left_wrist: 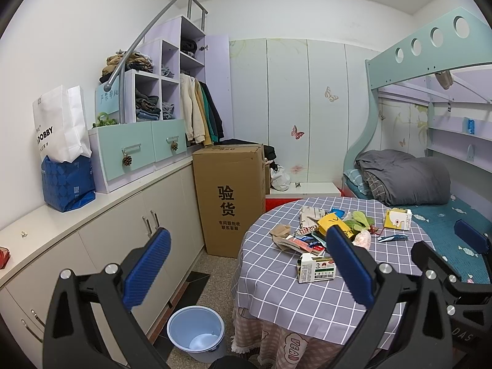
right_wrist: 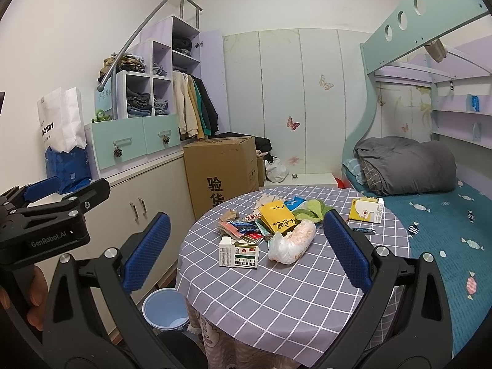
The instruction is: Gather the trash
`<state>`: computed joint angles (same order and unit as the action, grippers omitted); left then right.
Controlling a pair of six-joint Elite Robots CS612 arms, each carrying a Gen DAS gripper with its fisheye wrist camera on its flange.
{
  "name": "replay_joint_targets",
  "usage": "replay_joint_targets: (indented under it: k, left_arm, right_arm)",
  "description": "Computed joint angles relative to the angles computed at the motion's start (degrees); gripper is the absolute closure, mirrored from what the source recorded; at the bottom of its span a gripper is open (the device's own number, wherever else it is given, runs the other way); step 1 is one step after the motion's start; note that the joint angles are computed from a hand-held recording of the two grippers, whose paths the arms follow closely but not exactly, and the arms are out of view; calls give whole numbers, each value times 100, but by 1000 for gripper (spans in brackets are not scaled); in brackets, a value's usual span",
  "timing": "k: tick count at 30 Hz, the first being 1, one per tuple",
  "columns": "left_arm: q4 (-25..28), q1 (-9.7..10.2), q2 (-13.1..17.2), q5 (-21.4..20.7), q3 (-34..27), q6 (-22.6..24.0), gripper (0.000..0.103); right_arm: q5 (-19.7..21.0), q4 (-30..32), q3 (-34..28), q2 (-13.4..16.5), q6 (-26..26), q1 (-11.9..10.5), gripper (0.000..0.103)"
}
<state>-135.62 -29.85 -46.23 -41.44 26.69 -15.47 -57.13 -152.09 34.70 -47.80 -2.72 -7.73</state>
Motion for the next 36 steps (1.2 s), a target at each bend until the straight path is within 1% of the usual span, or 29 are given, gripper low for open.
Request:
replay_joint_targets:
  k: [5, 36]
  left_arm:
    - [-12, -36, -3, 32, 28, -20, 4]
    - [62, -14, 23, -26, 42, -48, 4]
  right_arm:
    - [33, 9, 31, -18, -28, 1, 6]
    - [23, 93, -17, 6, -49, 14, 6]
